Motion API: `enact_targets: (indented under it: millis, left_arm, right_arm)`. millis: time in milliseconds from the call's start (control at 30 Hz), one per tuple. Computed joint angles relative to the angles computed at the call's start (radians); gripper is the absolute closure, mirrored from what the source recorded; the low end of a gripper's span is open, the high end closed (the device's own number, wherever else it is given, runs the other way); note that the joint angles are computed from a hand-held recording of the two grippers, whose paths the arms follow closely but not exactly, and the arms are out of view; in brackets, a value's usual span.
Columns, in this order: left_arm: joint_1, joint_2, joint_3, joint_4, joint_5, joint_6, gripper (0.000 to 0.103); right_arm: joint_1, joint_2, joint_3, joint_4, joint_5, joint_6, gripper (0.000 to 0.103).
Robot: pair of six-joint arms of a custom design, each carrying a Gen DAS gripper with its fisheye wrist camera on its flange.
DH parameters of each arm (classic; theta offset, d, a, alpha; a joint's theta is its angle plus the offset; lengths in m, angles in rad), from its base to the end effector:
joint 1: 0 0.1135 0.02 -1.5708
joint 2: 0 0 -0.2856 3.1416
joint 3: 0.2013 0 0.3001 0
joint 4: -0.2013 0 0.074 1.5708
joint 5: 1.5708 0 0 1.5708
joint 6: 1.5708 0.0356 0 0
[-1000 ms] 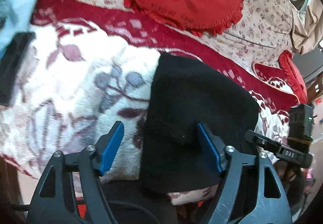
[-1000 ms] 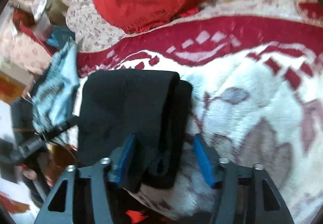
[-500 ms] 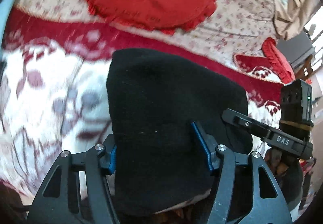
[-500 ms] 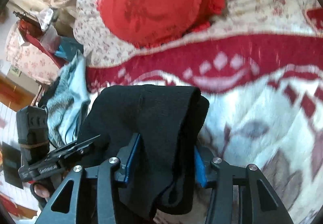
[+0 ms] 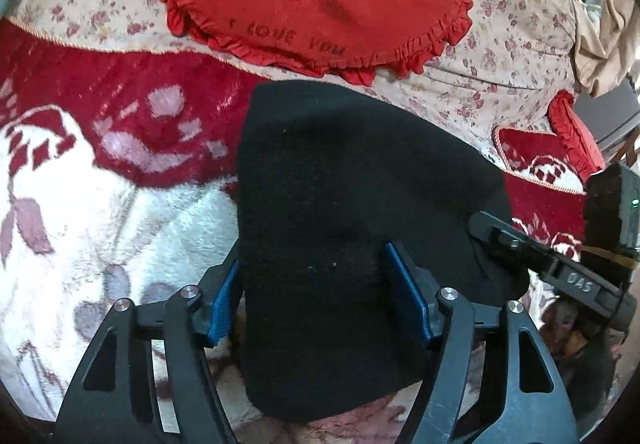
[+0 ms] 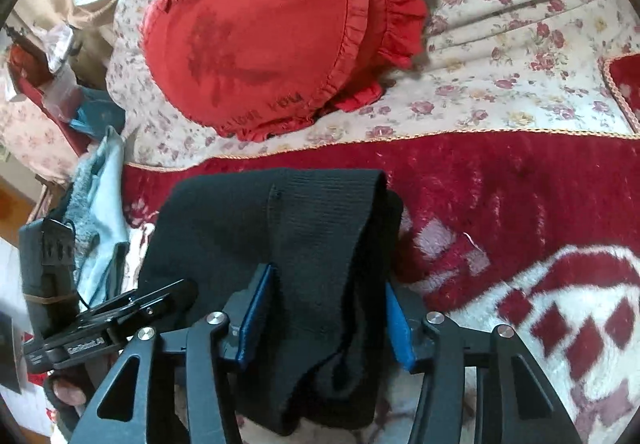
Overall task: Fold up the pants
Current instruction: 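Release the folded pants and open both grippers, pulling back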
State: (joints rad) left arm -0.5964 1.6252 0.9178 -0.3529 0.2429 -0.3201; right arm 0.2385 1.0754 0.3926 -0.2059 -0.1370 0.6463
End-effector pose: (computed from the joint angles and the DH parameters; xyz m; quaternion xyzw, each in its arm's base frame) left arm 0.2856 -0.2043 0.1585 0.1626 0.9471 -0.2160 0.1729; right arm 0.2117 0.0565 0.1410 0.1680 0.9254 0.2011 0.2740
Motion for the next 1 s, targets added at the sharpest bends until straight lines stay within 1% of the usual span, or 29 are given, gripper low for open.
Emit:
enact_targets:
  millis: [133,233,267,333,433,467,500,633,700,833,900,1000]
  left_arm:
    - [-0.032,-0.055,-0.019,-0.014,-0.083,0.001,0.034]
    - [-0.053,-0.116,-0.054,-0.013,-0.13,-0.013,0.034]
    - [-0.062,-0.124,-0.057,-0.015,-0.143,-0.019,0.034]
    - [-0.078,-0.154,-0.07,-0.024,-0.179,-0.023,0.034]
    - [-0.103,-0.203,-0.097,-0.028,-0.24,-0.025,0.034]
    - [-0.109,-0.22,-0.106,-0.031,-0.259,-0.027,0.034]
    - [-0.116,-0.24,-0.117,-0.035,-0.28,-0.031,0.034]
    - [-0.146,-0.306,-0.151,-0.045,-0.347,-0.044,0.034]
    - [-0.159,-0.333,-0.163,-0.053,-0.373,-0.055,0.034]
    - [-0.189,-0.39,-0.182,-0.089,-0.422,-0.071,0.034]
    - [-0.203,-0.417,-0.19,-0.105,-0.445,-0.083,0.034]
    - [-0.213,-0.471,-0.205,-0.134,-0.457,-0.107,0.034]
  right_arm:
    - [0.123,-0.141,0.034,-0.168,0.186,0.012,0.053]
    - [0.2,-0.247,0.039,-0.211,0.217,0.025,0.053]
    - [0.242,-0.242,0.052,-0.22,0.238,0.021,0.055]
    - [0.304,-0.182,0.07,-0.209,0.268,0.019,0.057]
    - [0.331,-0.064,0.06,-0.158,0.261,0.045,0.059]
    - [0.332,-0.039,0.05,-0.139,0.261,0.048,0.059]
    - [0.345,-0.034,0.038,-0.118,0.285,0.053,0.059]
    - [0.376,-0.098,0.062,-0.184,0.326,0.081,0.059]
    - [0.409,-0.128,0.08,-0.225,0.372,0.094,0.059]
    - [0.512,-0.158,0.118,-0.316,0.501,0.16,0.059]
    - [0.551,-0.176,0.125,-0.353,0.541,0.194,0.058]
    - [0.585,-0.194,0.134,-0.393,0.565,0.228,0.057]
